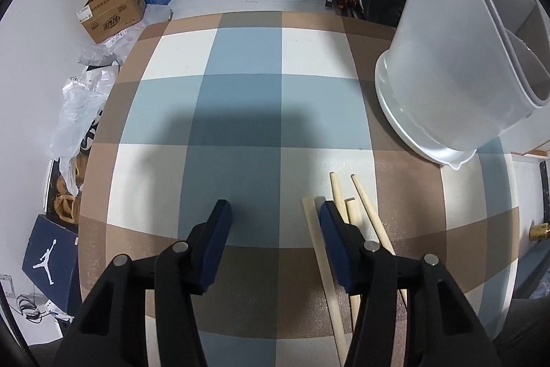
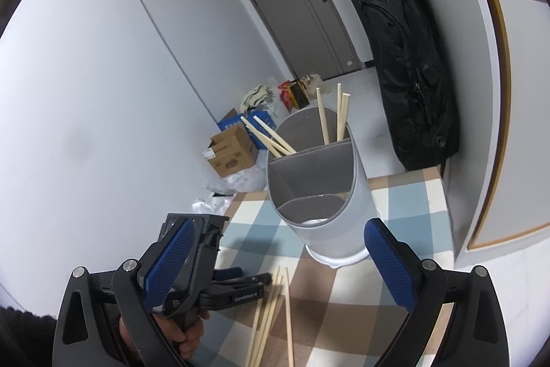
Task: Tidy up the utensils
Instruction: 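Close the left tool on one wooden stick from the pile, then close the right tool on a stick while the left tool lifts its stick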
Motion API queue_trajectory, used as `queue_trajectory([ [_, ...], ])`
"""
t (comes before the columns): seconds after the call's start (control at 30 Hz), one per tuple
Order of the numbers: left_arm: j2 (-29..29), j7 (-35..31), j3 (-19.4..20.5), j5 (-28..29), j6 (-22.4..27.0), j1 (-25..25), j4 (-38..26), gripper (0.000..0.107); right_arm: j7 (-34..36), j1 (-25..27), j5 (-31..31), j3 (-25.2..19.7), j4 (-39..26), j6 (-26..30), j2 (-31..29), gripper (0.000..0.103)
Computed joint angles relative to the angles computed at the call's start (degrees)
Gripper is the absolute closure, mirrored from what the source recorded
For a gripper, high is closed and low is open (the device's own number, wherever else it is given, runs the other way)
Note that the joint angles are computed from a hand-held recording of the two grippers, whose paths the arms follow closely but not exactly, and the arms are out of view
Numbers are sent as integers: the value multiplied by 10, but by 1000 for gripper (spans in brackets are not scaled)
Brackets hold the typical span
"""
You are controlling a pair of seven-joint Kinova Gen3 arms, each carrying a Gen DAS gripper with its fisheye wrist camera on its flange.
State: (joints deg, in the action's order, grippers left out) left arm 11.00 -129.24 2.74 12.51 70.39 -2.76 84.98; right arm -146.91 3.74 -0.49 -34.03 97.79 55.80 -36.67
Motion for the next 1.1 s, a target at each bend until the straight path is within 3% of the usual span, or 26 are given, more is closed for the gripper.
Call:
queue_trajectory([
  [0.17,-1,12,0,3,-7,2,4,60,2,-4,-4,2,-3,5,3,3],
  [0.23,6,18,1,7,-21,3,3,65,3,-4,-3,0,-6,9,5,3],
  [0.3,8,7,4,16,-28,0,4,89,4,-4,-2,-2,-8,13,6,3],
  [0.37,17,-1,5,28,-16,-6,-6,103,4,-6,-4,-2,-8,18,8,3],
  [0.73,44,-25,-2,108,52,-72,-48,106,18,-41,13,-39,-33,79,82,6],
  [0.77,42,-29,-2,114,53,-76,-48,106,19,-47,18,-46,-37,87,97,9],
  [0.8,42,-30,-3,121,54,-81,-50,106,18,-52,26,-58,-43,99,117,19],
  [0.93,49,-25,-6,167,76,-105,-63,106,9,-72,54,-98,-62,146,200,69],
  [1.1,53,-34,-6,217,86,-133,-64,106,6,-109,74,-96,-65,139,256,70],
])
